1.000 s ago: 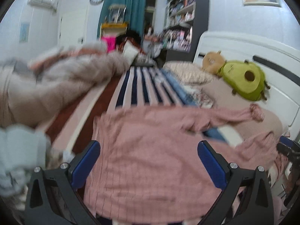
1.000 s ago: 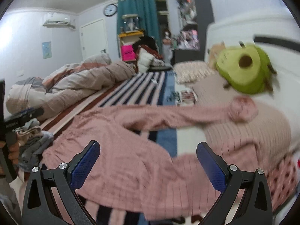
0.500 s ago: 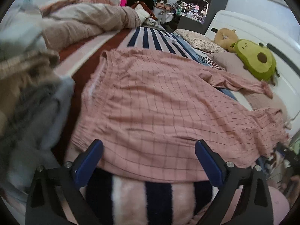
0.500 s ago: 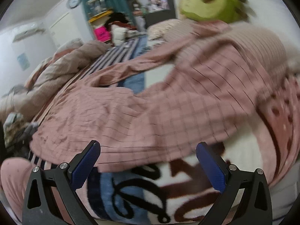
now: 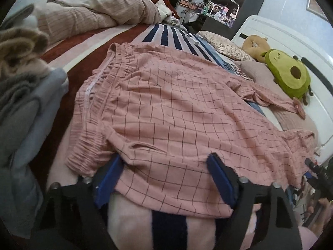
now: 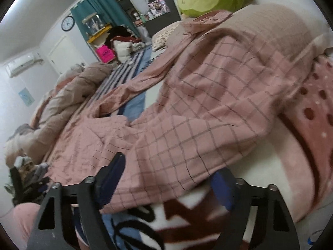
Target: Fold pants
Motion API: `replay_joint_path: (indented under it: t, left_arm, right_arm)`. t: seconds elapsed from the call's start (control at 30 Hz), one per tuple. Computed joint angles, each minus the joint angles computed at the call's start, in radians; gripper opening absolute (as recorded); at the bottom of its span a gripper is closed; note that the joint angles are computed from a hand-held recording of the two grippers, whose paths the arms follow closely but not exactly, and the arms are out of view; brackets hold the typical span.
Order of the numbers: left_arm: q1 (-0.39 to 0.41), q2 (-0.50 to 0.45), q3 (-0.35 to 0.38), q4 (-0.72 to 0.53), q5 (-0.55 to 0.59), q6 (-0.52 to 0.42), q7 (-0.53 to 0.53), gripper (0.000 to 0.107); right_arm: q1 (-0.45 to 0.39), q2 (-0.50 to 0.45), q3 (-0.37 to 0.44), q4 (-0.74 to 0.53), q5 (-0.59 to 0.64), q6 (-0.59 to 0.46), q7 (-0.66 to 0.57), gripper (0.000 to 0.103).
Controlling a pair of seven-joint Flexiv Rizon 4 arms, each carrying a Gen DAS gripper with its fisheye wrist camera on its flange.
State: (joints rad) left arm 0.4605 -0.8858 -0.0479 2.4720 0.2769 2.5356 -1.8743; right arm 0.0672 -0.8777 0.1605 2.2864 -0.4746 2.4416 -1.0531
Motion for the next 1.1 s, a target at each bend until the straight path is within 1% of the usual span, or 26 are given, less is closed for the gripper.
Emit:
replay_joint_path:
  t: [0.03,0.07,0.1,0.13,0.17,0.23,0.3,0.37,0.4,0.43,0.5,0.57,0.67,0.8,0.9,1.03,1.1]
  left_arm:
    - [-0.002,0.002,0.000,-0.003,-0.003,-0.006,0.002,0.068]
    - [-0.001,0.006,0.000,-0.007,-0.006,-0.015,0.003,0.060]
    - [-0.002,0.011,0.001,-0.010,-0.012,-0.024,0.004,0.055]
    - [-0.005,0.015,0.004,-0.010,-0.019,-0.031,0.006,0.044]
    - [-0.012,0.022,0.008,-0.011,-0.033,-0.043,0.011,0.035]
    - [-0.013,0.029,0.012,-0.013,-0.036,-0.051,0.018,0.030]
    - [-0.012,0.034,0.014,-0.012,-0.034,-0.051,0.025,0.025]
    - [-0.022,0.042,0.022,-0.007,-0.045,-0.050,0.034,0.018]
    - [-0.025,0.045,0.024,-0.005,-0.050,-0.048,0.036,0.017]
    - [-0.030,0.049,0.027,-0.003,-0.055,-0.045,0.039,0.015]
    - [-0.043,0.057,0.035,0.003,-0.069,-0.039,0.049,0.013]
    - [-0.053,0.067,0.042,0.008,-0.079,-0.036,0.058,0.011]
    - [-0.056,0.080,0.046,0.017,-0.083,-0.025,0.065,0.010]
    - [-0.061,0.103,0.050,0.023,-0.088,-0.020,0.074,0.009]
    - [-0.059,0.120,0.049,0.022,-0.086,-0.025,0.080,0.008]
    - [-0.063,0.140,0.053,0.019,-0.092,-0.024,0.085,0.008]
    - [-0.057,0.146,0.054,0.017,-0.089,-0.016,0.081,0.007]
  right_arm:
    - [-0.018,-0.007,0.009,-0.012,-0.034,-0.005,0.012,0.063]
    - [-0.013,-0.008,0.009,-0.018,-0.036,-0.009,0.014,0.061]
    - [-0.008,-0.007,0.007,-0.024,-0.039,-0.014,0.013,0.054]
    - [0.000,-0.004,0.002,-0.030,-0.037,-0.025,0.010,0.045]
    - [0.017,0.001,-0.002,-0.032,-0.020,-0.034,0.004,0.039]
    - [0.045,0.014,-0.014,-0.035,0.013,-0.057,-0.009,0.021]
    - [0.052,0.024,-0.015,-0.035,0.025,-0.074,-0.019,0.017]
    - [0.045,0.031,-0.008,-0.036,0.020,-0.077,-0.026,0.016]
    - [0.036,0.033,-0.002,-0.037,0.009,-0.077,-0.027,0.011]
    - [0.029,0.036,0.001,-0.033,0.000,-0.076,-0.029,0.009]
    - [0.025,0.045,0.002,-0.029,-0.005,-0.079,-0.035,0.008]
    - [0.040,0.058,-0.005,-0.029,0.013,-0.084,-0.047,0.006]
    - [0.053,0.070,-0.008,-0.032,0.033,-0.082,-0.066,0.005]
    - [0.036,0.075,0.006,-0.045,0.010,-0.080,-0.056,0.005]
    - [0.051,0.083,-0.003,-0.056,0.025,-0.080,-0.066,0.004]
    - [0.053,0.093,-0.003,-0.078,0.014,-0.086,-0.068,0.003]
    - [0.072,0.099,-0.015,-0.091,0.029,-0.101,-0.081,0.003]
